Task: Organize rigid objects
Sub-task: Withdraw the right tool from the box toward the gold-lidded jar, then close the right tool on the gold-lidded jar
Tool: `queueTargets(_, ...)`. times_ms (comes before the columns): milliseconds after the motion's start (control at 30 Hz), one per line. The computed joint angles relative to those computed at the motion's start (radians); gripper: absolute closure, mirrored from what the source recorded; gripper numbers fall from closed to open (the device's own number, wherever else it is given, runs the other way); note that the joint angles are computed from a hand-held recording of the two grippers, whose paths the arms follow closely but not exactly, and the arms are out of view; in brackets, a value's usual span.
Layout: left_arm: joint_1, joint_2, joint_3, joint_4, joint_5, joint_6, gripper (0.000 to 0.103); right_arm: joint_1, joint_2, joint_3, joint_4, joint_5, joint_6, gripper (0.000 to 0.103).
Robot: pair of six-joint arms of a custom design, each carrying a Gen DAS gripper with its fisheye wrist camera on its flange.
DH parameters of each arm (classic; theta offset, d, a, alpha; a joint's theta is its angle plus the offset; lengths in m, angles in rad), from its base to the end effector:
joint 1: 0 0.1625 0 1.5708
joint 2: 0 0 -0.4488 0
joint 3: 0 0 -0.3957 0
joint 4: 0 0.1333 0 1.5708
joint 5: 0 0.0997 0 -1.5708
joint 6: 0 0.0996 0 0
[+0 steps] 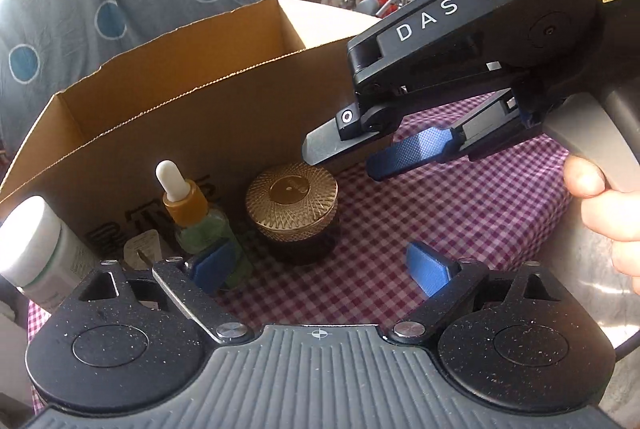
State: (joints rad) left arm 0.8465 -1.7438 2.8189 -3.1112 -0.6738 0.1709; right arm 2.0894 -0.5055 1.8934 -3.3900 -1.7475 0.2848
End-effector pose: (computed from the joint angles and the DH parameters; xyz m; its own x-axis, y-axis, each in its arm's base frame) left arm 0.0071 -0.3106 0.2457 -0.5888 0.2625 -0.7645 0.7025 0.6339 -0.3234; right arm 0.3961 -0.4604 -0.0567 -0.9820 -0.1854 0.0358 -0.1817 0.8764 -0.4461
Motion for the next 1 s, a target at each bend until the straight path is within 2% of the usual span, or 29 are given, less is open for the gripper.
queueTargets(67, 0.038, 0.030, -0.019, -0.026, -0.031, 0.015, 0.023, -0.006, 0.012, -0.022, 0.022, 0.008, -0.016, 0.054)
queueTargets(100, 0.048, 0.037, -0.027, -0.021, -0.039, 0.010, 0.025, -0.009, 0.018, -0.035, 0.036, 0.016, -0.026, 0.055)
queueTargets(267, 0.074, 0.040, -0.054, 0.012, -0.064, -0.016, 0.026, -0.021, 0.036, -0.086, 0.118, 0.045, -0.064, 0.055)
queueTargets(500, 0.077, 0.002, -0.066, 0.064, -0.098, -0.031, 0.026, -0.017, 0.022, -0.079, 0.144, 0.043, -0.086, 0.054)
queueTargets(800, 0.041, -0.059, -0.066, 0.165, -0.160, -0.035, 0.026, -0.030, -0.044, 0.032, 0.081, 0.017, -0.065, 0.054)
queueTargets(900, 0.020, -0.084, -0.067, 0.213, -0.175, -0.049, 0.026, -0.040, -0.063, 0.077, 0.040, 0.021, -0.048, 0.055)
queueTargets(1000, 0.027, -0.096, -0.078, 0.234, -0.203, -0.050, 0.027, -0.050, -0.072, 0.111, -0.007, 0.034, -0.020, 0.055)
